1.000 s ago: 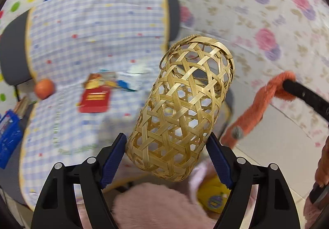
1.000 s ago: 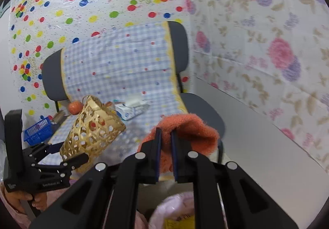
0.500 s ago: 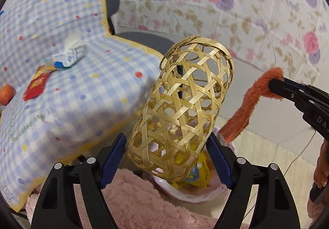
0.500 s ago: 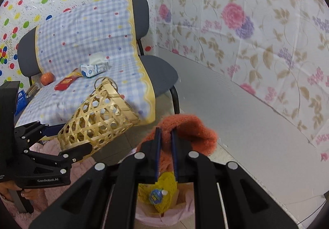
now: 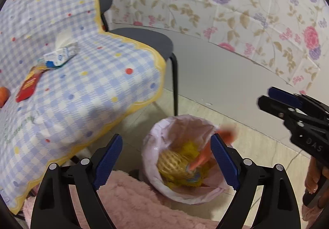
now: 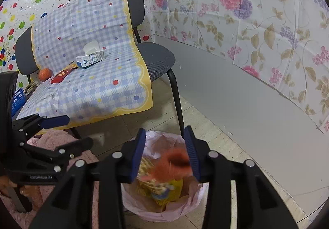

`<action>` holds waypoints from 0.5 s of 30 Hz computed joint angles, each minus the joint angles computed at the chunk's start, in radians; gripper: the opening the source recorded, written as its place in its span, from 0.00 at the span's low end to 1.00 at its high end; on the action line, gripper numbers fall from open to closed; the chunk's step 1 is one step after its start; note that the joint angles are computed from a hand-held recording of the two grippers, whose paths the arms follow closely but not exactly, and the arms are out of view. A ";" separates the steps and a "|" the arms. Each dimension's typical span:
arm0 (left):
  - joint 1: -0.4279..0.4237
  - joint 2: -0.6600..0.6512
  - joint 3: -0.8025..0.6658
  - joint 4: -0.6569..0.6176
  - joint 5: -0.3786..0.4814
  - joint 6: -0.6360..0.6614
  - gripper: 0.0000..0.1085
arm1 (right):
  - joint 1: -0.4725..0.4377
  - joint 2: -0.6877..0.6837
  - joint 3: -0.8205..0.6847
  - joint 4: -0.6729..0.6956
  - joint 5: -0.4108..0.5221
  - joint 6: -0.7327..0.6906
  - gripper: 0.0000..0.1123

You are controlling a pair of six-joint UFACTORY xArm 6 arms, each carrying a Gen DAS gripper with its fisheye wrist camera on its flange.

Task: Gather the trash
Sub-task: 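Carry the cylinder and cloth over the pink bin and open both tools, then move both tools back to the chair, right tool reaching toward the milk carton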

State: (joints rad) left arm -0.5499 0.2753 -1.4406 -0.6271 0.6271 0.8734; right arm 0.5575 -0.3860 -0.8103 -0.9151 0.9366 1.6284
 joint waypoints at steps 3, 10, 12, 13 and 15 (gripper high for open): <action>0.009 -0.008 0.001 0.004 -0.031 -0.014 0.80 | 0.005 -0.024 -0.002 -0.025 0.024 0.012 0.35; 0.042 -0.040 0.006 -0.019 -0.076 -0.010 0.80 | 0.024 -0.021 -0.051 -0.077 0.057 0.009 0.35; 0.053 -0.046 0.005 -0.013 -0.082 -0.020 0.80 | 0.010 -0.006 -0.067 -0.079 0.023 -0.002 0.35; 0.060 -0.048 0.004 -0.009 -0.086 -0.028 0.80 | 0.001 0.008 -0.077 -0.076 0.003 -0.011 0.35; 0.078 -0.047 -0.003 -0.002 -0.091 -0.045 0.80 | -0.016 0.038 -0.097 -0.068 -0.039 -0.028 0.35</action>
State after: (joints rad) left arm -0.4719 0.2278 -1.4433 -0.6288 0.5358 0.8281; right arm 0.5416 -0.3483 -0.9071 -0.9832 0.8971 1.6004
